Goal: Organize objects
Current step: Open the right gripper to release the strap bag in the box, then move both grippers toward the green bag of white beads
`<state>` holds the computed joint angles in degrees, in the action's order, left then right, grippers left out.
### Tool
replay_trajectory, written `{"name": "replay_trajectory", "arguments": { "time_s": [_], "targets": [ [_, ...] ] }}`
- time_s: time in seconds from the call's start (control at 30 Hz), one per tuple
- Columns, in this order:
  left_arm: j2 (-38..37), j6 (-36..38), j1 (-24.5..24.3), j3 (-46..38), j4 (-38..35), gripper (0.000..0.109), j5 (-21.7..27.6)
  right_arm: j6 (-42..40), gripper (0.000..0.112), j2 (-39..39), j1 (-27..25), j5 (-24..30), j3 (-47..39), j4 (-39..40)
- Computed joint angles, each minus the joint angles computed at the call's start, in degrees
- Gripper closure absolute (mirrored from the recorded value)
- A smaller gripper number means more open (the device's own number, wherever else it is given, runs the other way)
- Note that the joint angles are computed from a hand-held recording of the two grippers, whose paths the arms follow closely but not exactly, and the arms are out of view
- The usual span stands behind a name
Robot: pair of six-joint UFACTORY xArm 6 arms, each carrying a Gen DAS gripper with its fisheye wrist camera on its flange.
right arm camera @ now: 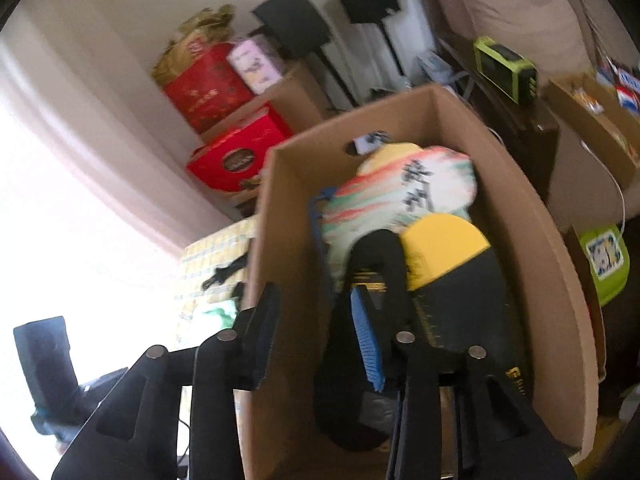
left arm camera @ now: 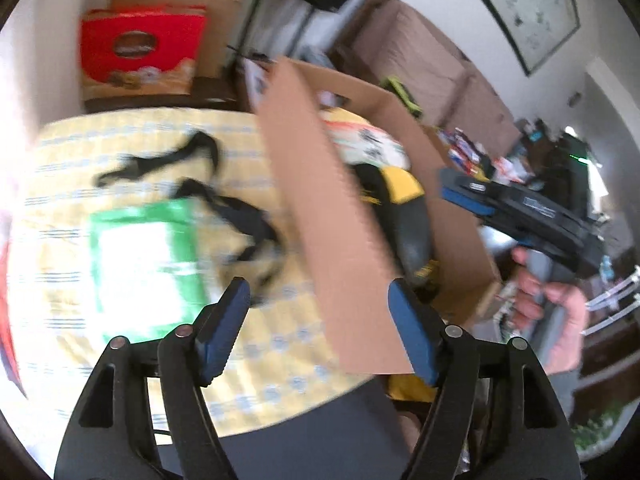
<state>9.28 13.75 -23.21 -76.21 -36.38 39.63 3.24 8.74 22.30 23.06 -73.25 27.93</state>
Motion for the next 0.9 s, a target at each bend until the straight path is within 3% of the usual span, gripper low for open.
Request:
{"name": "replay_trajectory", "arguments": {
  "time_s": [0.17,0.3,0.47,0.63,0.7,0.9],
  "targets": [
    [-1.4,-2.8,3.9,3.1,3.0,0.037,-1.7,1.3,0.059,1.0,3.4,1.2,-3.1,-5.6],
    [-2.2,-4.0,6.1,5.0,3.8,0.023,-3.6,2.5,0.051,3.3,5.8,2.7,-6.4,-8.7],
    [-3.8,-8.1,7.1,7.7,9.7,0.022,-7.1,5.4,0.035,6.1,8.1,3.9,-9.7,-13.8],
    [-4.9,-13.0,7.3,9.5,16.9,0.02,-10.5,11.4,0.029,8.5,10.5,5.4,-12.6,-24.4],
    [-5.3,-14.0,7.4,10.1,18.6,0.007,-11.8,12.7,0.027,9.5,11.4,6.3,-14.0,-26.6],
    [-6.4,-16.9,8.1,11.5,22.9,0.006,-14.1,17.1,0.024,11.8,13.3,7.9,-17.0,-33.2]
  ]
}}
